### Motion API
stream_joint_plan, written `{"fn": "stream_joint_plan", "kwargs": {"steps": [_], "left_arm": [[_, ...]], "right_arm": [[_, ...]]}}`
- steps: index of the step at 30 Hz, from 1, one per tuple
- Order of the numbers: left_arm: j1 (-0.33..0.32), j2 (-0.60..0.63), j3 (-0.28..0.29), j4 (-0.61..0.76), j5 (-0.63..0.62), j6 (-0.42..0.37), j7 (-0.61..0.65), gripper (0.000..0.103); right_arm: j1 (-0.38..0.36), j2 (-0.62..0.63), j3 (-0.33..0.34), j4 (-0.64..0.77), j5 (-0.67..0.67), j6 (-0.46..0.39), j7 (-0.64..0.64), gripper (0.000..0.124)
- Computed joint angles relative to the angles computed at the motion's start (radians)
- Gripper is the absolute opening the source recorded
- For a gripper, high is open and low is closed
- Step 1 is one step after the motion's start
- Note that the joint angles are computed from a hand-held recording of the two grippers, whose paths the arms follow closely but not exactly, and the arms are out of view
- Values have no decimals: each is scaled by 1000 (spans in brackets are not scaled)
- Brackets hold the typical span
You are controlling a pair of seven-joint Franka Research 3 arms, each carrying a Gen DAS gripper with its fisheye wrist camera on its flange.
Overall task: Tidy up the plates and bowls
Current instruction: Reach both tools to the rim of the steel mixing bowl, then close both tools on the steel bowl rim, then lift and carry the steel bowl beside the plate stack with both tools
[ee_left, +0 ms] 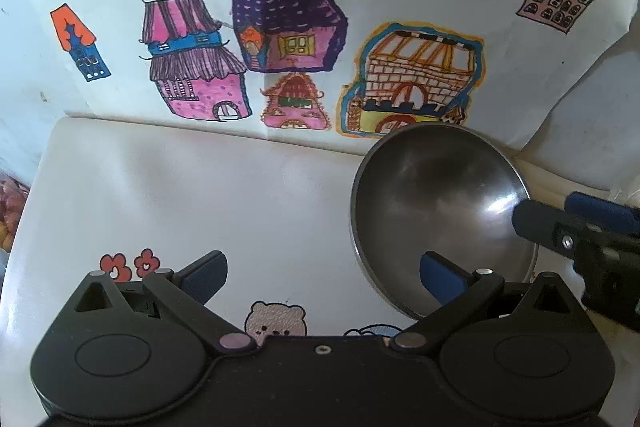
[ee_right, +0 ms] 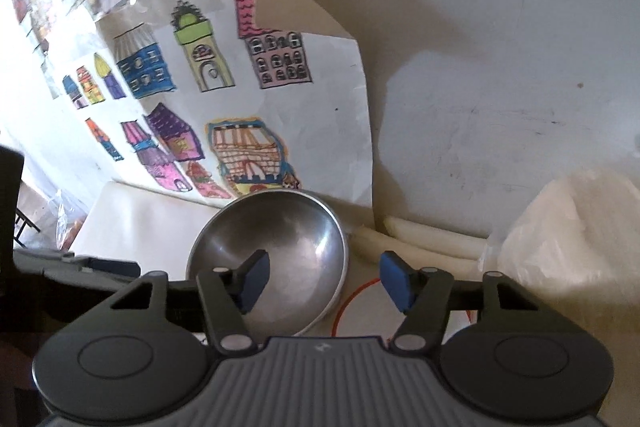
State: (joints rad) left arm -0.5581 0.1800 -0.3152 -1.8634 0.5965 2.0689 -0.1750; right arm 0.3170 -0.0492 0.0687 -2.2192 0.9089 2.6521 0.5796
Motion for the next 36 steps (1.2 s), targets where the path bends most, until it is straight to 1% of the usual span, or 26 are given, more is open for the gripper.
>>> {"fn": "stream_joint_plan", "kwargs": {"steps": [2, 4, 5, 7, 9, 11, 12, 14, 15, 17, 19, 22, 24, 25, 26, 27, 31, 36], "left_arm": [[-4, 7, 1, 8, 9, -11, -6, 101], [-6, 9, 2, 11, 13, -14, -13, 97], [-5, 9, 3, 10, 13, -10, -15, 95], [-4, 7, 3, 7, 9, -2, -18, 94], [-5, 4, 4, 3, 18, 8, -31, 89], [-4, 2, 4, 1, 19, 21, -37, 78], [-2, -1, 4, -4, 18, 31, -40, 75], [3, -7, 5, -16, 18, 56, -51, 64], [6, -10, 6, -21, 16, 68, -57, 60], [12, -8, 6, -22, -1, 81, -66, 48], [16, -3, 8, -20, -28, 85, -93, 44], [26, -3, 9, -32, -57, 126, -113, 39], [24, -3, 10, -38, -47, 140, -124, 31], [24, -4, 11, -40, -42, 147, -128, 23], [24, -4, 11, -40, -39, 151, -128, 18], [22, -1, 10, -32, -40, 137, -125, 18], [18, -25, 8, -52, -25, 128, -140, 15], [11, -58, -7, -53, 1, 88, -137, 15]], "right_arm": [[1, 13, 2, 13, -5, -3, 7, 61], [-1, 21, 3, 22, -15, -11, 16, 56], [-2, 25, 4, 25, -20, -13, 23, 53], [-3, 31, 7, 30, -32, -15, 36, 48], [-3, 35, 10, 33, -45, -18, 46, 41], [-4, 41, 11, 37, -59, -28, 54, 38], [-5, 45, 12, 39, -69, -30, 61, 37], [-5, 53, 15, 42, -85, -27, 72, 35], [-6, 58, 16, 45, -89, -26, 74, 33], [-7, 69, 18, 52, -103, -26, 83, 31], [-8, 79, 20, 58, -125, -30, 96, 30], [-10, 83, 24, 57, -132, -30, 92, 30], [-12, 83, 24, 57, -124, -35, 85, 30], [-13, 82, 25, 55, -114, -40, 75, 30], [-14, 80, 25, 53, -105, -44, 65, 28], [-13, 77, 26, 49, -103, -42, 56, 26], [-13, 62, 24, 30, -98, -47, 37, 19], [-9, 4, 13, -11, -46, -52, -21, 18]]}}
